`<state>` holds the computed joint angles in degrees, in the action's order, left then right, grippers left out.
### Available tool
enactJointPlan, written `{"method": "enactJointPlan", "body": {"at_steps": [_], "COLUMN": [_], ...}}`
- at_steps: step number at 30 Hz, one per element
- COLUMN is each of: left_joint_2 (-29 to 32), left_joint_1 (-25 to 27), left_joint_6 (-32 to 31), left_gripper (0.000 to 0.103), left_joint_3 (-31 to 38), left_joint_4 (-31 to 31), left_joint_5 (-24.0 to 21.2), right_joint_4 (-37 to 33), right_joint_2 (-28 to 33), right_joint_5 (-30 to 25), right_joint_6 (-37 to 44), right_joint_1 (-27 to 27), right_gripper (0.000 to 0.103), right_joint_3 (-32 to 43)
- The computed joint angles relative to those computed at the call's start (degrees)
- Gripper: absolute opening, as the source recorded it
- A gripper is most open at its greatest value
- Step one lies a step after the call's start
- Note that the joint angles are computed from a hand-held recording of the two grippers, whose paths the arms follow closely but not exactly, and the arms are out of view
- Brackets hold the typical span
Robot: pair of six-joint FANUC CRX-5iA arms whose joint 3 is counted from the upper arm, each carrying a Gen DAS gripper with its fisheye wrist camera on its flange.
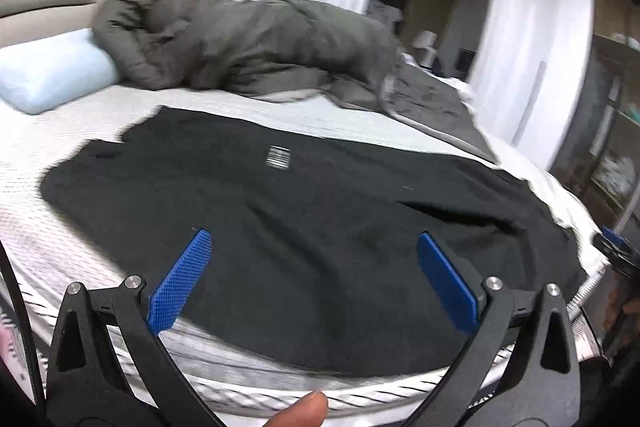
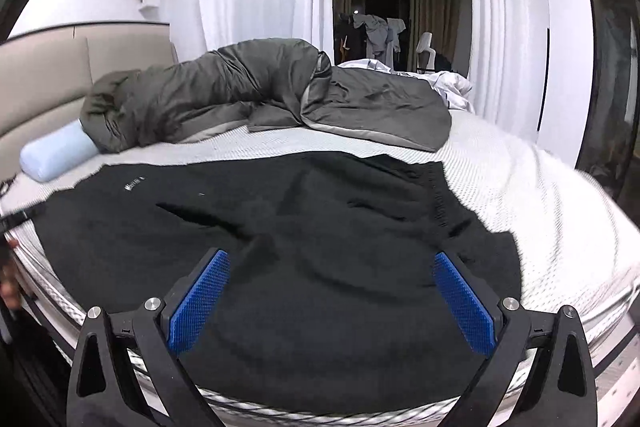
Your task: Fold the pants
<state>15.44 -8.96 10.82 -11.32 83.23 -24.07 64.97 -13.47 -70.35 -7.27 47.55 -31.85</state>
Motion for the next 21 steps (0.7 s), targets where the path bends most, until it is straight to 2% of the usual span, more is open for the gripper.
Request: {"method": "enactJointPlan", "body": {"at_steps": [2, 4, 8, 12, 14, 16, 18, 19, 21], "left_joint_2": [0.7, 2.0, 5.0, 7.1, 8.0, 9.3, 11.0, 11.6, 12.4], "left_joint_1": [1.6, 4.2, 8.9, 11.3, 12.1, 12.7, 13.5, 13.7, 13.4], "left_joint_6": [3.4, 11.0, 26.7, 34.4, 39.3, 42.9, 48.4, 50.6, 51.2], "left_gripper": [0.102, 0.102, 0.102, 0.102, 0.102, 0.098, 0.085, 0.083, 0.079], "left_joint_3": [1.6, 4.5, 10.6, 13.4, 15.2, 17.3, 20.6, 21.9, 22.8], "left_joint_4": [-3.1, -10.0, -24.0, -28.2, -32.2, -34.9, -39.5, -41.3, -42.2], "left_joint_5": [1.8, 1.7, -1.4, -6.1, -8.3, -11.4, -15.5, -16.8, -16.8], "right_joint_4": [-0.8, -0.7, -0.9, -1.5, -1.9, -2.8, -4.3, -4.8, -5.8], "right_joint_2": [-1.6, -3.0, -4.4, -8.5, -10.1, -10.9, -11.6, -12.1, -12.3], "right_joint_5": [0.9, 1.0, -1.3, 0.3, 0.4, 0.0, -0.2, -0.6, -1.5], "right_joint_6": [3.6, 7.7, 11.0, 5.7, 1.8, -1.6, -4.8, -6.8, -9.5], "right_joint_1": [-1.2, -2.9, -4.7, -4.8, -3.5, -2.0, -0.5, 0.5, 2.2], "right_gripper": [0.103, 0.103, 0.103, 0.103, 0.103, 0.103, 0.103, 0.103, 0.103], "right_joint_3": [-0.4, -1.0, -1.8, -5.7, -7.8, -9.1, -10.2, -11.2, -12.1]}}
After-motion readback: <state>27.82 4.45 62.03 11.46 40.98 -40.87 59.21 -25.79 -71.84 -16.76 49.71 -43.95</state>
